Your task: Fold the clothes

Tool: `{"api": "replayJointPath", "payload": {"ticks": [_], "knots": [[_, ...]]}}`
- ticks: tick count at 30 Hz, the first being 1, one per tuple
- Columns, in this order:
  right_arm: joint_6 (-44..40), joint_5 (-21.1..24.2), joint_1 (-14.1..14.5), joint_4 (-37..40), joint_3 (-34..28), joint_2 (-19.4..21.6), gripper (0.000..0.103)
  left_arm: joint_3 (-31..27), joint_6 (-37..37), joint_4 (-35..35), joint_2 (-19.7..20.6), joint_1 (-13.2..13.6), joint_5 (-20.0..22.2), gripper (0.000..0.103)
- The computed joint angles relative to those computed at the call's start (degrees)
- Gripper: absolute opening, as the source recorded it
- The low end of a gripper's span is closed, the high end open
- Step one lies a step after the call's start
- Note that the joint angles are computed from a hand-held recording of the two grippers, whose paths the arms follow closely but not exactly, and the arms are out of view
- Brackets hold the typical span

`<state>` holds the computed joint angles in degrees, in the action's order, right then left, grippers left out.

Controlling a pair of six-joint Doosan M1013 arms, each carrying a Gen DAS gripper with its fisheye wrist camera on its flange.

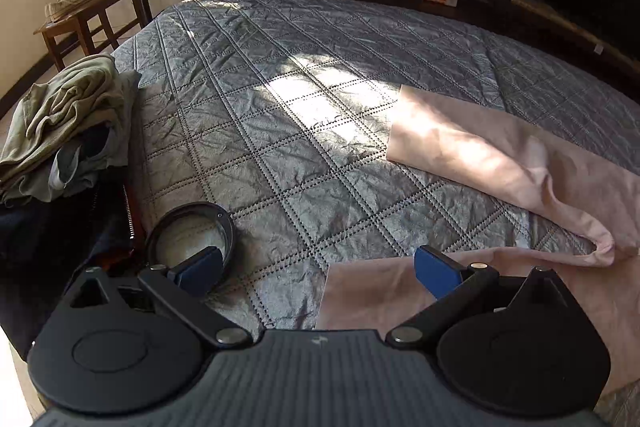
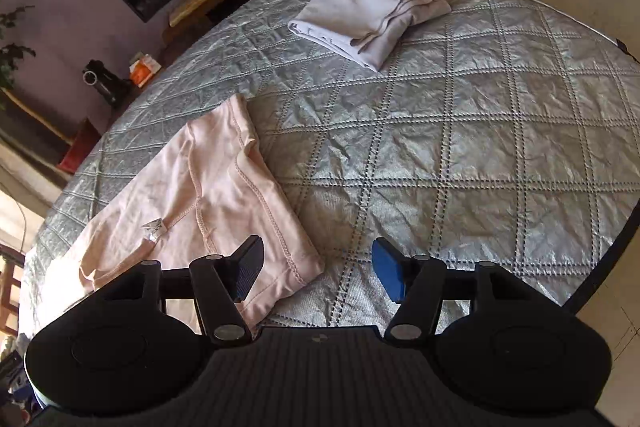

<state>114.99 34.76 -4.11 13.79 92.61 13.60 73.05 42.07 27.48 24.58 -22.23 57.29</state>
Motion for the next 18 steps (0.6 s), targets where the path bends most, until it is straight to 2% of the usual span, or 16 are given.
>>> {"api": "replayJointPath", "payload": {"ticks": [4,7,10,14,15,16,17,18], "knots": [[-7.43,-1.38,-0.52,6.73,1.9,-0.75,0.071,0.88,6.01,-0.74,-0.36,-1.5,1.13,0.102],[-11.12,-1.83,-0.72,11.16,1.91,-0.55,0.071,2.18,7.39,0.38,-1.03,-2.59,0.35,0.102],[-18.15,-1.62,-1.42,20.83,2.01,0.22,0.071,3.45,9.28,-0.06,-1.61,-3.37,-0.8,0.102],[-19.18,-3.44,-1.05,22.44,1.9,0.69,0.071,3.77,11.69,1.71,-1.18,-4.35,0.27,0.102],[-20.94,-3.4,-1.36,25.41,2.06,0.83,0.067,3.82,11.87,2.1,-1.14,-4.49,0.49,0.102],[-22.74,-2.89,-1.65,28.22,2.07,1.09,0.05,3.88,12.03,2.46,-1.11,-4.62,0.68,0.102],[-24.09,-2.25,-1.81,30.35,2.0,1.4,0.041,4.06,12.13,2.4,-1.23,-4.65,0.45,0.102],[-25.16,-1.67,-1.91,32.06,1.92,1.7,0.038,4.25,12.23,2.32,-1.36,-4.67,0.18,0.102]]}}
